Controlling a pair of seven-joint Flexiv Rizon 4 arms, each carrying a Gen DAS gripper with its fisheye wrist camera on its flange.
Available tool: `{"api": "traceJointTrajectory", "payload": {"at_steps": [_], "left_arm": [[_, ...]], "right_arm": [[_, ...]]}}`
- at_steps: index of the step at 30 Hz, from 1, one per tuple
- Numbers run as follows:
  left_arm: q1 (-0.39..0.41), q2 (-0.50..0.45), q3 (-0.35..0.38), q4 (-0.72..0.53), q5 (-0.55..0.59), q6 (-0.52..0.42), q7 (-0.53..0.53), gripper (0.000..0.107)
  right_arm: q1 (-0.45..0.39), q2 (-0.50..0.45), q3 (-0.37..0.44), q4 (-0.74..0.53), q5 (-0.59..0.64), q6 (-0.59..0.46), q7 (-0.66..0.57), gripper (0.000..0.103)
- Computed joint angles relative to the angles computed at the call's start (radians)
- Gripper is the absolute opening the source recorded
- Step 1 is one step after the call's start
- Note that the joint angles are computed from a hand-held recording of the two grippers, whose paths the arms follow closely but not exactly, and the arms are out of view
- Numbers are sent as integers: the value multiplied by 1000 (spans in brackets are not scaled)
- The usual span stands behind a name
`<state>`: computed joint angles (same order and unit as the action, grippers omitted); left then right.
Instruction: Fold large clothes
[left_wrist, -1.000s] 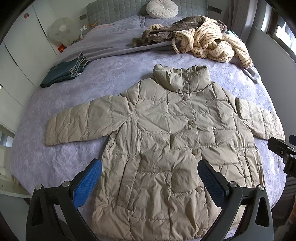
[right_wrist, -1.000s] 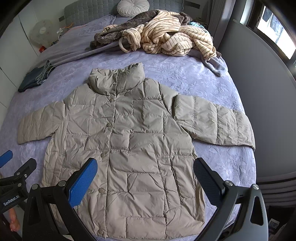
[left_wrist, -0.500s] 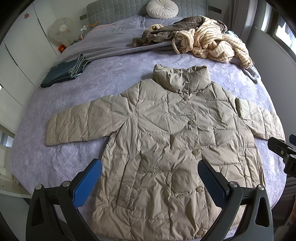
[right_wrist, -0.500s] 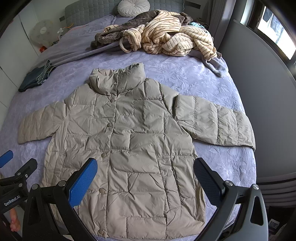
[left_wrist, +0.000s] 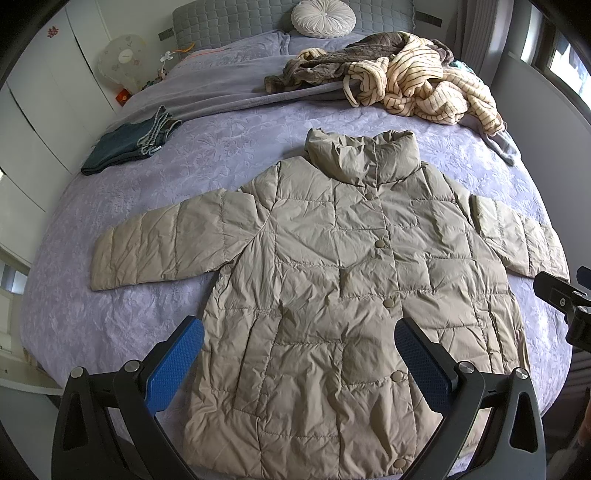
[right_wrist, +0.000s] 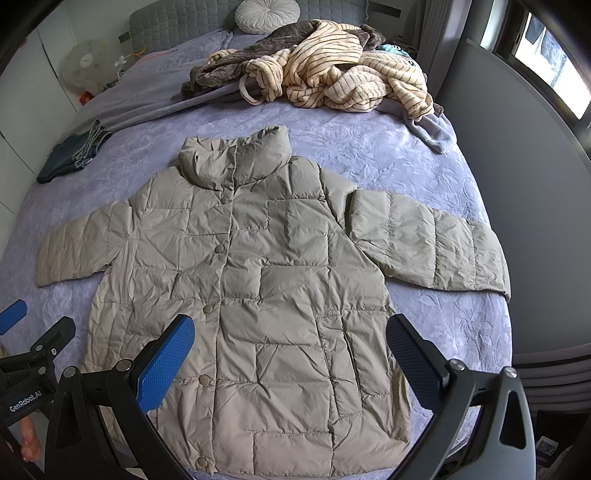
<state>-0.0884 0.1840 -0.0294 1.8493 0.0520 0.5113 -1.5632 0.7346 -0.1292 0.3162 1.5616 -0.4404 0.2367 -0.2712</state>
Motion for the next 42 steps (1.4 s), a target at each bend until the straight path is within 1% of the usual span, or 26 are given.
{"api": "traceJointTrajectory", "payload": {"at_steps": [7, 12, 25, 42], "left_arm": [[0, -1, -1, 0, 0, 2, 1, 103], [1, 1, 0, -1, -2, -1, 4, 103], [1, 1, 0, -1, -1, -1, 3, 103], [0, 0, -1, -1, -1, -1, 2, 103]], "right_arm": [[5, 3, 3, -6, 2, -11, 4, 103], [-1, -1, -1, 1, 0, 4, -1, 103], [5, 3, 3, -6, 2, -10, 4, 103], [2, -5, -2, -4, -1, 2, 1, 103]]}}
